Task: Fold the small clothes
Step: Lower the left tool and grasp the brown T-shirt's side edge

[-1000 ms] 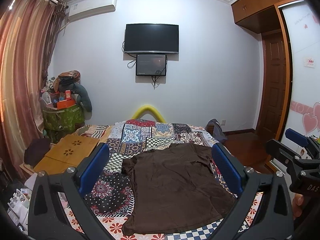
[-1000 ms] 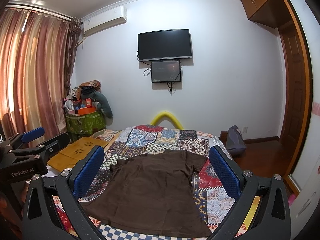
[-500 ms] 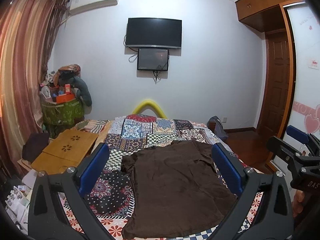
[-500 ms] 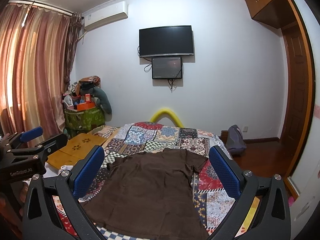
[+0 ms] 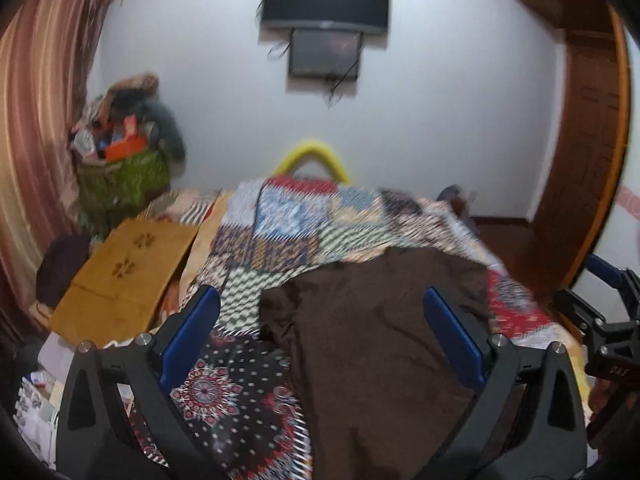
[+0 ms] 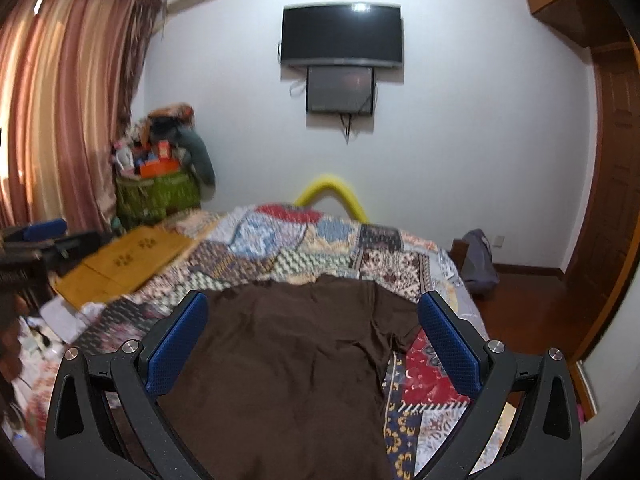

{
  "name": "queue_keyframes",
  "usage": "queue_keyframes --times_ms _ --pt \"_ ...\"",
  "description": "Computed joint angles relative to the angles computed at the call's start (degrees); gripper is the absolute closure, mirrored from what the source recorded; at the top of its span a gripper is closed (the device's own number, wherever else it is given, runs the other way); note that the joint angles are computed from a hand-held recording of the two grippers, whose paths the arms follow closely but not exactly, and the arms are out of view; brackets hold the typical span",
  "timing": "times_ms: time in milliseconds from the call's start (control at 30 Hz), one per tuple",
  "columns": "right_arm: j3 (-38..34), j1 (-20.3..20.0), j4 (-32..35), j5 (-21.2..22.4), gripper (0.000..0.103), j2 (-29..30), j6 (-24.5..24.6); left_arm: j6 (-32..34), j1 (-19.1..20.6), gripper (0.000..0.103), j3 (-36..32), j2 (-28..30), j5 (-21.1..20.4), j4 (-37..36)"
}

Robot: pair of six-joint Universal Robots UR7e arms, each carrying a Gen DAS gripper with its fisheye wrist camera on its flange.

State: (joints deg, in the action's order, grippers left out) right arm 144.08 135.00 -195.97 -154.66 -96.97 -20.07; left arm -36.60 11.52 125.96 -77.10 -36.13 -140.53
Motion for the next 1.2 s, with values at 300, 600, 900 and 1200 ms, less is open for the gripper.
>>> queue_keyframes --times_ms 300,600,900,1200 --pt "-0.58 -16.85 15.7 16.58 0.0 -4.6 4.29 3.87 18.16 0.009 -8.48 11.23 -10.07 0.84" --pt "-2.96 -25.54 16.76 24.15 0.037 2.29 0.04 2.5 28.93 0.043 -10.95 16.27 -24.98 0.53" --pt "-6.61 -31.69 25.55 32.83 0.061 5.46 -0.66 3.58 33.84 0.057 -12.28 19.48 -34.11 -4.31" --pt "-6.18 -32.9 24.04 32.22 0.061 7.49 -3.32 6.92 37.82 0.068 -17.27 23.68 -33.01 -6.15"
